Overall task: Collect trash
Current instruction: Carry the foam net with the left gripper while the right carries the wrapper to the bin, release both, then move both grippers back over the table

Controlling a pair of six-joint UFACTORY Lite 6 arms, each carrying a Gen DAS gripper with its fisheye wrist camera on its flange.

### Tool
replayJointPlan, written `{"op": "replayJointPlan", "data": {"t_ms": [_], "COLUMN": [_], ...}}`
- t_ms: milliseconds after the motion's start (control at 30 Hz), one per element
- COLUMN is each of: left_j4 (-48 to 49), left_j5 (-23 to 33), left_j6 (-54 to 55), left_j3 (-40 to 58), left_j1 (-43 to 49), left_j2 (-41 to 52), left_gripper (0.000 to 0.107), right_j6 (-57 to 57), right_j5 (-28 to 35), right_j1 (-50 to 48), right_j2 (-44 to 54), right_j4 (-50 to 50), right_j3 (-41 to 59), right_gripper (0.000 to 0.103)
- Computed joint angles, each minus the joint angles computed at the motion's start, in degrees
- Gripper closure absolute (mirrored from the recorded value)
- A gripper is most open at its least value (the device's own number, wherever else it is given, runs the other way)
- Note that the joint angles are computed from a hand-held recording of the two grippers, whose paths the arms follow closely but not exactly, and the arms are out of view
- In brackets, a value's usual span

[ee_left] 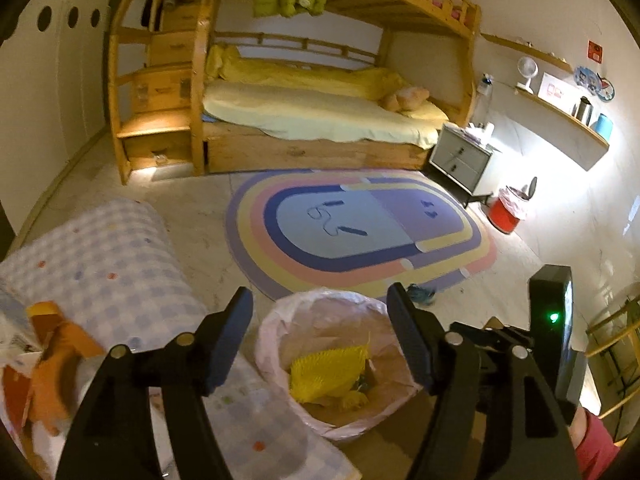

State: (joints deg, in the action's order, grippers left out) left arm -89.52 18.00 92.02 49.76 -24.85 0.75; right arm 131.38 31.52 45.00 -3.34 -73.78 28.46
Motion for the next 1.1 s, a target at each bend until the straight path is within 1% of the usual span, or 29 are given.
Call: {"op": "replayJointPlan", "data": {"t_ms": [100,167,267,367,433,567,667,700,767,867,967,1033,1067,1100], "left_j4": [3.65,9.07,16.62,20.39,23.3,27.18,30.34,30.85,30.79,30.92,30.57,30.21,29.87,29.25], "left_j5": [-0.14,0.15,2.09,4.87,7.4,13.82,18.68,20.96,23.94,28.16,28.77,28.81,28.85,27.61], "left_j6": [-2.51,-6.52,-12.0,-13.99,-15.11,-13.68,-12.3,-9.87,-5.64,1.11,5.81,9.39,11.17,12.11], "left_j3": [-3.18,-5.95,-9.13,-12.26,-14.41,-18.58,-20.99,-22.26,-23.07,-22.74,-21.23,-19.93,-19.39,-18.63], "left_j1": [2.0,4.26,8.54,13.82,18.91,30.78,41.13,46.56,54.01,67.53,76.17,82.39,84.64,85.66], "left_j2": [-5.3,-10.19,-16.43,-21.38,-24.55,-30.0,-33.41,-35.08,-35.54,-32.99,-29.02,-24.75,-22.85,-20.41], "left_gripper": [0.039,0.039,0.039,0.039,0.039,0.039,0.039,0.039,0.039,0.039,0.039,0.039,0.038,0.031], "right_j6": [-5.49,-9.16,-10.82,-10.35,-9.98,-10.03,-11.92,-12.49,-14.15,-17.78,-20.55,-23.01,-24.45,-25.72], "right_j5": [4.39,11.17,21.95,30.35,33.1,33.27,30.2,29.38,26.46,24.07,22.54,21.85,21.61,21.53], "right_j1": [4.34,9.73,17.78,24.43,27.4,29.82,29.49,29.48,28.78,28.1,28.04,27.99,28.06,28.21], "right_j2": [-5.37,-9.81,-14.78,-16.32,-14.37,-8.93,-1.93,0.54,5.91,13.47,19.99,23.87,26.04,28.08], "right_j4": [7.04,12.7,18.15,21.11,21.77,20.52,18.33,17.74,16.14,14.64,13.8,13.89,14.13,14.32], "right_j3": [-0.38,0.04,1.48,3.99,6.87,12.92,19.43,21.7,27.01,35.46,43.34,48.37,51.17,53.79], "right_gripper": [0.046,0.046,0.046,0.046,0.046,0.046,0.047,0.047,0.047,0.048,0.05,0.05,0.05,0.05]}}
